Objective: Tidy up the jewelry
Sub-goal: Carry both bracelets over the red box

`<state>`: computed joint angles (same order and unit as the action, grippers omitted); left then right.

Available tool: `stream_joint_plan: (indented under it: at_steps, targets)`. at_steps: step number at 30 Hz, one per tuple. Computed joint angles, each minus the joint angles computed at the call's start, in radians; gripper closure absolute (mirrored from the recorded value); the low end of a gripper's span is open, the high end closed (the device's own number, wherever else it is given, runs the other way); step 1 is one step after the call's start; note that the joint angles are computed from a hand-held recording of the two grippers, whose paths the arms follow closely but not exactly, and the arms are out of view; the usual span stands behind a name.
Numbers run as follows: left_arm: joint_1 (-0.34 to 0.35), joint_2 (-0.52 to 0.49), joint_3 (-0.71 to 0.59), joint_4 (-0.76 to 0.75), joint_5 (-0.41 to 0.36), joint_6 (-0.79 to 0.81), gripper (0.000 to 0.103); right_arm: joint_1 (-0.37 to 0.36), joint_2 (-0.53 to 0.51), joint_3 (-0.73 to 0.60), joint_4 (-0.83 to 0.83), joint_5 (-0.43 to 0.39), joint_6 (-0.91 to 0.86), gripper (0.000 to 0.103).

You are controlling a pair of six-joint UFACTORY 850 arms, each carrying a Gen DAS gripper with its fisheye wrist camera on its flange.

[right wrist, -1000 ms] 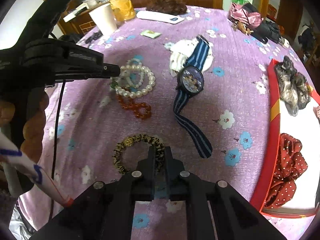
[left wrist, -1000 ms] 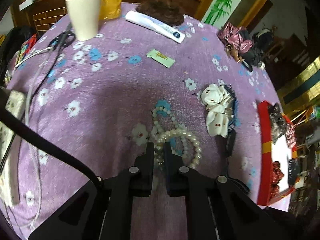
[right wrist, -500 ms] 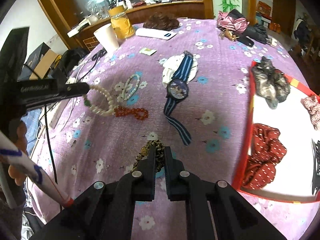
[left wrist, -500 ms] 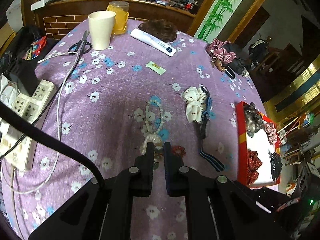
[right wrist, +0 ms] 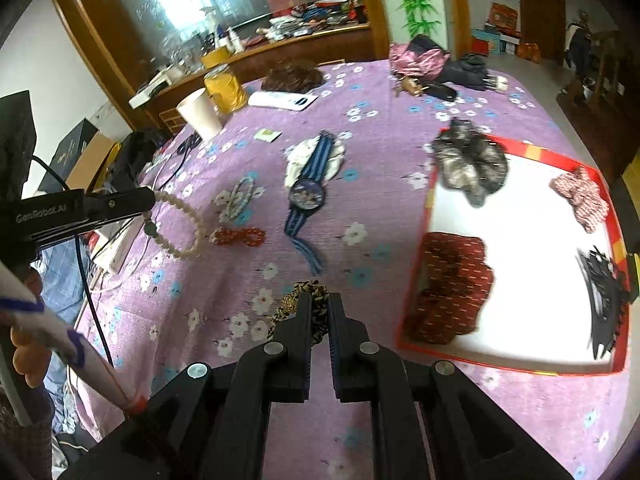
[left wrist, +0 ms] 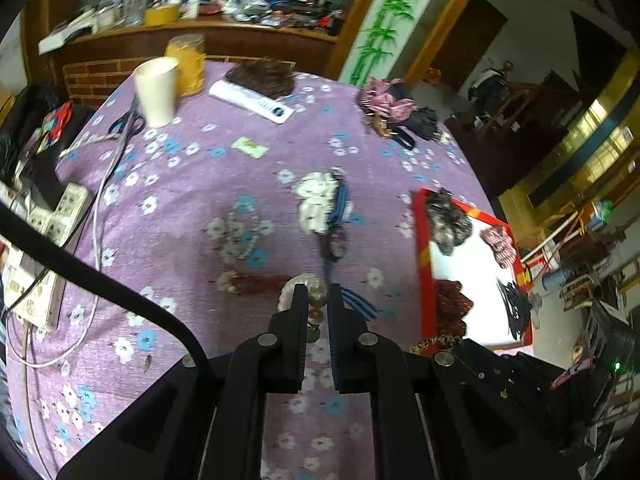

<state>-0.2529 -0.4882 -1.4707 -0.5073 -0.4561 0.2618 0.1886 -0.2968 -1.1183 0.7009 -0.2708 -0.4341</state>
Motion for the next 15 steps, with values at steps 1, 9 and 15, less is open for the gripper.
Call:
stream_joint_plan:
  at_steps: [1, 9, 15]
  targets:
    - [-0.012, 0.002, -0.004, 0.009, 0.000, -0.001, 0.094, -0.010, 0.013, 0.012, 0.012, 0.003, -0.012, 0.095]
    - [-0.108, -0.040, -0.096, 0.047, -0.038, 0.012, 0.094, -0.094, 0.073, 0.065, -0.010, 0.022, -0.007, 0.095]
    - [-0.179, -0.143, -0.249, 0.059, -0.103, 0.009, 0.094, -0.167, 0.080, 0.074, -0.059, 0.022, 0.018, 0.095]
